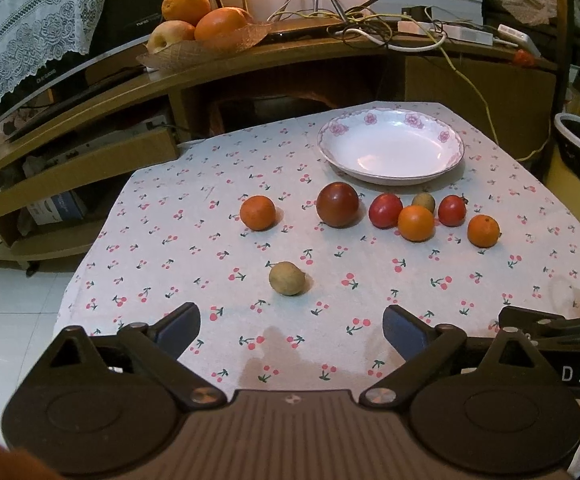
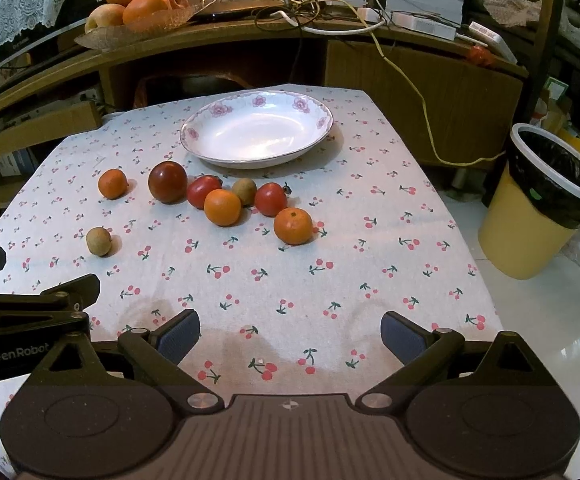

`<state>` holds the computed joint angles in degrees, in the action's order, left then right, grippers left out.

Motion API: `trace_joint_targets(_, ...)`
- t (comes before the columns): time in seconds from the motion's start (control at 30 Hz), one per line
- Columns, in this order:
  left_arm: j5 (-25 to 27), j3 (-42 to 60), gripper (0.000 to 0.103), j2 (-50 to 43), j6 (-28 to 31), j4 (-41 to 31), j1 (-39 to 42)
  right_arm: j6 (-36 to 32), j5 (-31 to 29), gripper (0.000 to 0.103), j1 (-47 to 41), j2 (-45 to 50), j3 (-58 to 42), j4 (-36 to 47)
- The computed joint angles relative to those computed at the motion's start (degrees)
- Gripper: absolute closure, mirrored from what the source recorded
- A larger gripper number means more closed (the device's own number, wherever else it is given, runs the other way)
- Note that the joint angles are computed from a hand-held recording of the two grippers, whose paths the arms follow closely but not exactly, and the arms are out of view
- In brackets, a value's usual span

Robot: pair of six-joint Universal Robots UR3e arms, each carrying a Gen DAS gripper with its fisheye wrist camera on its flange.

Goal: Organize fruits
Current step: 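Move left tool toward the kiwi while right tool moves toward a tangerine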

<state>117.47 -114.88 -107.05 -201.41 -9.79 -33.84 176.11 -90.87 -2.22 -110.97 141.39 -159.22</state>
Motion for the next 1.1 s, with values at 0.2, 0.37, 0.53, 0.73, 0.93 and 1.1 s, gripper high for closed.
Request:
trace_joint_targets(0.2, -0.07, 1.38, 0.002, -0.27, 0.24, -1.29, -0.26, 0.08, 0.15, 0.006, -0.47, -0.26, 0.37, -0.26)
trace_joint_targets(0.37, -0.16, 1.53, 0.002, -0.30, 0.17, -1.56, -0.34, -0.13, 0.76, 0.006, -1.19, -0.81, 0.37, 0.39)
trace_joint_targets(0.53, -0.73, 1.31, 0.002, -0.25, 0.97, -1.18, 0.24, -0.15, 0.81, 0.007, -0.99, -0.52, 0.47, 0.17)
trace_joint_targets(0.73, -1.42, 0.75, 0.002, -1.04, 3.81, 1.28, 1.31, -0.86, 1.06, 0.007, -0.76, 0.95, -0.05, -0.33)
trace_joint_targets(0.93, -6.20, -1.87, 0.002, 0.91, 8.68, 4.76, 5.44, -2.84, 2.96, 0.011, -0.67, 4.67, -2.96, 0.16)
trace_joint_targets(1.1, -8.56, -1.77, 0.002, 0.77, 13.09, 3.83, 8.31, -4.95, 4.77, 0.011, -1.78, 6.95, -5.84, 0.02)
